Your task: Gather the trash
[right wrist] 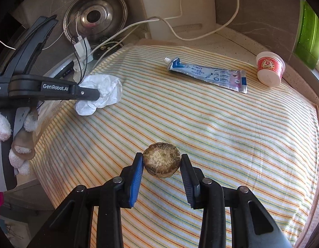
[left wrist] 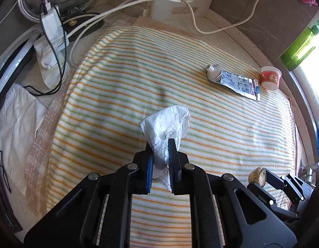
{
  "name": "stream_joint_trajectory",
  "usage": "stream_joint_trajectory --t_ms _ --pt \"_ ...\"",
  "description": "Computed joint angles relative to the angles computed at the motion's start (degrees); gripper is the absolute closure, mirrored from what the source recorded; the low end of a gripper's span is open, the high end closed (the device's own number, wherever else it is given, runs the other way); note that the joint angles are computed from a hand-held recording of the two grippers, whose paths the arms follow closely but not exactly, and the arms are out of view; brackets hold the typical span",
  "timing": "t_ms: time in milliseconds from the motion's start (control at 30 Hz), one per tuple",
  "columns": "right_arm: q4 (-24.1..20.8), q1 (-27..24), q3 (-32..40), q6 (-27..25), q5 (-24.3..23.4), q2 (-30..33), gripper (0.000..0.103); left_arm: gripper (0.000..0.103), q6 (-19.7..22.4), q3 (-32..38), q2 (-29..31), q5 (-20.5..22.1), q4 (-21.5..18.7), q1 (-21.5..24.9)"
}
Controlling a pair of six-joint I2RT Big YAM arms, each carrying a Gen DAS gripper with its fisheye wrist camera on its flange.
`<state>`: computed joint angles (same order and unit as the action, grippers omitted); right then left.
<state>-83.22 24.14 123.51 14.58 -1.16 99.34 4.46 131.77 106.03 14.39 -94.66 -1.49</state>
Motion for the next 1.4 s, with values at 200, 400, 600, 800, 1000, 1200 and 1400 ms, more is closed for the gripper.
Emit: stream_joint_trajectory --t_ms 200,400,600,800,1000,1200,1400 --pt "0.5 0.8 -2.2 1.3 0.4 -2.3 0.066 0.092 1.1 -8.5 -6.4 0.6 2.5 2.3" --pt "1.3 2.5 -4.3 2.8 1.8 -4.8 0.066 0.092 2.5 -14.6 -11.5 1.7 3.8 4.8" --pt "1.3 4.4 -6.0 5.0 3.4 -6.8 0.066 0.092 4.6 -19.2 -16.0 2.8 4.2 7.3" --pt "0.9 7.0 -7.2 7.2 5.0 -8.6 0.066 0.092 7.5 -24.1 -20.6 3.5 4.8 10.4" --pt "0.5 10.0 -8.5 9.6 6.6 -10.3 0.066 0.092 11.1 -28.7 -24.5 5.0 3.9 14.7" --pt "0.1 13.2 -9.4 12.1 7.8 -11.4 0.066 0.092 14.6 -33.0 -27.7 6.7 2.3 20.2" --pt "-0.4 16.6 -9.8 14.0 8.8 -11.9 0.066 0.092 18.1 -35.8 -30.2 8.0 0.7 25.5"
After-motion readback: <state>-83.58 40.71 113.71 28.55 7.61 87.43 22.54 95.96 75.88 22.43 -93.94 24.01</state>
